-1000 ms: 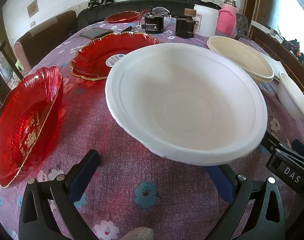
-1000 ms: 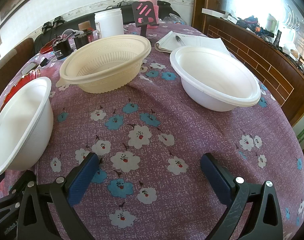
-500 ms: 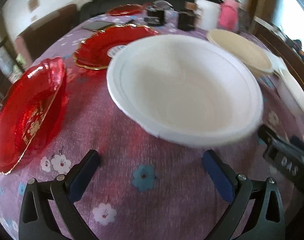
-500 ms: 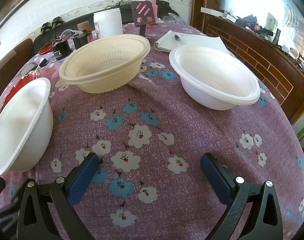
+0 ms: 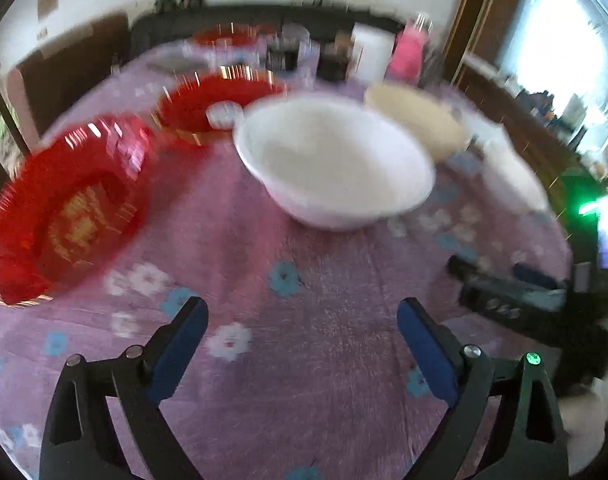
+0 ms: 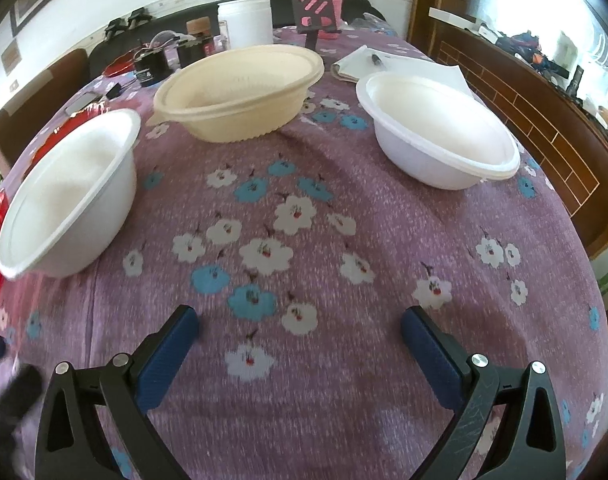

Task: Organize plates and bowls
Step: 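Raise both tools and swing them toward the red plates, then close the right tool on the rim of the red scalloped plate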

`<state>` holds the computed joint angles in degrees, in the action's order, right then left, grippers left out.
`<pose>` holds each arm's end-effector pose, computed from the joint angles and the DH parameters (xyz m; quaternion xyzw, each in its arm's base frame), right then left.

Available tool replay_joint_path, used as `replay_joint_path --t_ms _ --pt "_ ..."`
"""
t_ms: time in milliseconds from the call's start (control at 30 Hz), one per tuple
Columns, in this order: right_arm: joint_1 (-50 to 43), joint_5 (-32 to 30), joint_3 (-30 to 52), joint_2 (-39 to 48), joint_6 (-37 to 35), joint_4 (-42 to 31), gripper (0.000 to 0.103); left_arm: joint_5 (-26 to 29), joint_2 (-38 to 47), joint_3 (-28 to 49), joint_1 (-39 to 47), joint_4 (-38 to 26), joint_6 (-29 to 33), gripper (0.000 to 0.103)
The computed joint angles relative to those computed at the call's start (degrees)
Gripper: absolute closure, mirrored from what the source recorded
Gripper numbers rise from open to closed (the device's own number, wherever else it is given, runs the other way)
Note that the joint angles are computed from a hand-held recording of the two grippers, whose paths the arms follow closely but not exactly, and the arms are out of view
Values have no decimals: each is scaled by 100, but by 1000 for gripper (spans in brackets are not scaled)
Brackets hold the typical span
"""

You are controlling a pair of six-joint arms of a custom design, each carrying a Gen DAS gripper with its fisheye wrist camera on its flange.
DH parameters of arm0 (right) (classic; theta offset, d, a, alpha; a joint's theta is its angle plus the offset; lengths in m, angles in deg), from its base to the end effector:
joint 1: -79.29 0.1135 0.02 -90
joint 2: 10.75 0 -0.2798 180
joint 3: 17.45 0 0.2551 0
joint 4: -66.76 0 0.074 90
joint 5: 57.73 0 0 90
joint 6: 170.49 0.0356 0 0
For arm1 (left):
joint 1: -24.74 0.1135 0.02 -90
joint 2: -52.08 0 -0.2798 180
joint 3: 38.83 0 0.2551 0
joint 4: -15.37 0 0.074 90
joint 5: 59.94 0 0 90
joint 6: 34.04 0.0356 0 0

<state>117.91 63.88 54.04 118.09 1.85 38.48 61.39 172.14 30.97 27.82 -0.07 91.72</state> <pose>0.2781 0.1983 0.0126 0.3676 0.8885 -0.1022 0.2549 0.3667 0.0012 0.0643 0.3194 0.8873 -0.1816 0.2789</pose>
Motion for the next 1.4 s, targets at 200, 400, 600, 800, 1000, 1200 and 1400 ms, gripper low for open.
replay_joint_path --t_ms 200,400,600,800,1000,1200,1400 --pt "517 647 163 -332 513 -810 1 1185 -1046 -459 1081 630 68 7" --pt "1325 2459 1231 -959 1182 -3154 1 2129 -1511 252 1982 747 -952 7" --pt "1438 3793 1989 -1981 -178 -3385 1 2530 -1628 1437 2396 682 -1831 0" --pt "675 3095 2498 -2722 -2956 -1601 1 1729 -1008 3646 1888 -1020 -1510 0" --pt "-177 1832 3372 -1775 -3313 -1496 1 1456 344 5593 1441 -2407 -1438 0" --pt "-641 435 4476 259 -3620 -1054 5 1082 1407 6506 926 -3223 -1171 0" --pt "-1080 -520 4772 941 -3984 -761 11 224 2062 7040 422 -3426 -910 0"
